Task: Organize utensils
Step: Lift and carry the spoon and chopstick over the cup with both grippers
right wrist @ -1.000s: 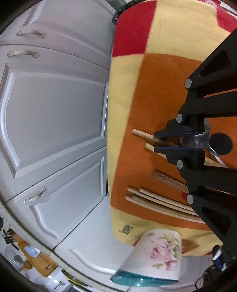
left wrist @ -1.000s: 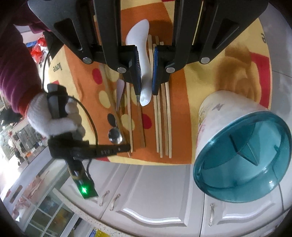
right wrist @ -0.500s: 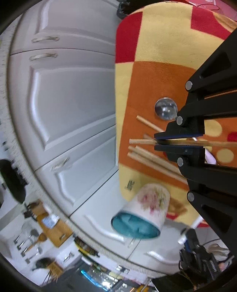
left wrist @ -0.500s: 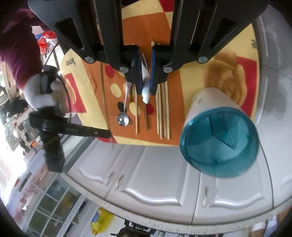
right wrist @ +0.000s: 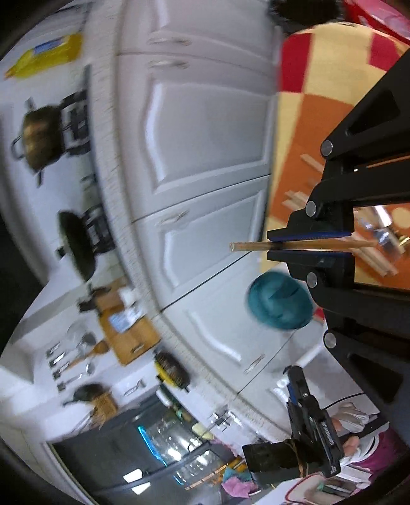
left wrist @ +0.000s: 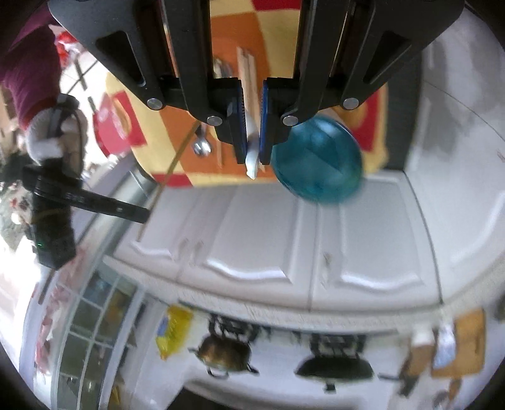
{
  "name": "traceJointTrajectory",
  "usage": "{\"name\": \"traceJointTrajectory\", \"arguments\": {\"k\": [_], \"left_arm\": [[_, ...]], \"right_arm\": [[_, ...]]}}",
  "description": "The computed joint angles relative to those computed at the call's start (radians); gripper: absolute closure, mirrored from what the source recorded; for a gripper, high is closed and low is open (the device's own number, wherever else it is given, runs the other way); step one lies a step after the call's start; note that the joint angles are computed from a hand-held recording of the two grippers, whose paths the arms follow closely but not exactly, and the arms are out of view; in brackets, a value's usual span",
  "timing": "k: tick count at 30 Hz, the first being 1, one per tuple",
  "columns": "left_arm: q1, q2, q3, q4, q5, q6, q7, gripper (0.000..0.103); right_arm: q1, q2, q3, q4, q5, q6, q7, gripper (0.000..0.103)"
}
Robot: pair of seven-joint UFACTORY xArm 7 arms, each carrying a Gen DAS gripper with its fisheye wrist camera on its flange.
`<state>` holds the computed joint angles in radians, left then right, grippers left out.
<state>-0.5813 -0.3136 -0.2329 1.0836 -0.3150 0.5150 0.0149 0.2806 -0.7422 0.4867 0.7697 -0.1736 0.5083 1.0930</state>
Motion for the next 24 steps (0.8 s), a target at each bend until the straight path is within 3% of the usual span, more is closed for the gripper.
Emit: {"name": "traceJointTrajectory", "arguments": {"k": [5,9,15,21,24], "left_arm": [[0.071,0.025,-0.021,0.055,0.122,-0.01,-0.063,0.097],[0.143,0.068,-0.056,0.092,0.287,-0.021,-0.165,0.097],[0.179,0.151,-0.088,0.134,0.517,0.005,-0.295,0.097],[0.146,0.197,-0.057,0.128,0.534,0.013,-0.307,0.097],[0.139,0.215,-0.054,0.125,0.571,0.022,-0.345,0.097]], "right_arm": [[-0.068,0.106,0.028,0.16,-0.069,-0.015,-0.041,0.098],[-0.102,0.182,0.04,0.274,-0.116,-0.027,-0.066,0.098],[-0.156,0.358,0.092,0.425,-0.242,-0.013,-0.029,0.098],[-0.149,0.512,0.104,0.491,-0.385,-0.011,0.056,0.098],[-0.116,0.575,0.078,0.503,-0.401,-0.015,0.065,0.098]]}}
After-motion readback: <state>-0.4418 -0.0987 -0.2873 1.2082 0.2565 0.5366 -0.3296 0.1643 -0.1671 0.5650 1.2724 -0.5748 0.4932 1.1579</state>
